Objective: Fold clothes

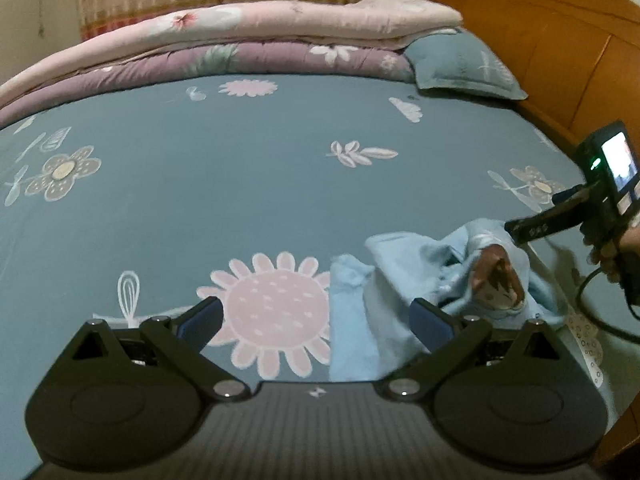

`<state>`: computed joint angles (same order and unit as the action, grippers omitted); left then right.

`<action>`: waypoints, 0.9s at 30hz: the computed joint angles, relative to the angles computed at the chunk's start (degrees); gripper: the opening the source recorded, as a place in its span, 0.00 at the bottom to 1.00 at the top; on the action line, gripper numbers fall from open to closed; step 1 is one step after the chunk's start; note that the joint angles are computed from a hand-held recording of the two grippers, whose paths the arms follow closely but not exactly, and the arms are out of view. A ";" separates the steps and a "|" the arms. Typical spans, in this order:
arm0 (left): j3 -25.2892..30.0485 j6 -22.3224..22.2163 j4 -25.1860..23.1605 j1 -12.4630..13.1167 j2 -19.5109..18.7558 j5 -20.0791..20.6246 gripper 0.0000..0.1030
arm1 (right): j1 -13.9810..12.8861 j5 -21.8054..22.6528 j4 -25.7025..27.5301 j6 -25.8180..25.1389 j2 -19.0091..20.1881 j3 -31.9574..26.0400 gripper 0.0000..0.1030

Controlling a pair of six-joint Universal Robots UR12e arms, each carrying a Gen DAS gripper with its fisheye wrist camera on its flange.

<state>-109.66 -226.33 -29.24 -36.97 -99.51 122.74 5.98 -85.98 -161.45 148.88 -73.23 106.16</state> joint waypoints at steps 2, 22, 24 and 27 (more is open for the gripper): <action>1.29 -1.07 -3.01 -0.60 -0.53 0.55 0.96 | -2.15 6.98 2.85 -1.07 -1.21 0.22 1.00; 6.64 6.23 -15.39 0.58 -5.64 5.79 0.95 | -6.30 20.54 8.81 -5.60 -7.51 7.09 1.00; 5.96 4.28 -16.97 1.27 -5.19 7.15 0.94 | -6.04 19.34 7.52 -4.48 -7.77 7.65 1.00; 4.50 2.16 -16.34 2.56 -4.00 7.02 0.94 | -5.70 17.75 6.97 -2.55 -8.23 8.22 1.00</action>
<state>-105.17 -224.17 -45.58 -34.41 -103.51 129.75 0.28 -68.23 -154.48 146.34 -81.45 114.39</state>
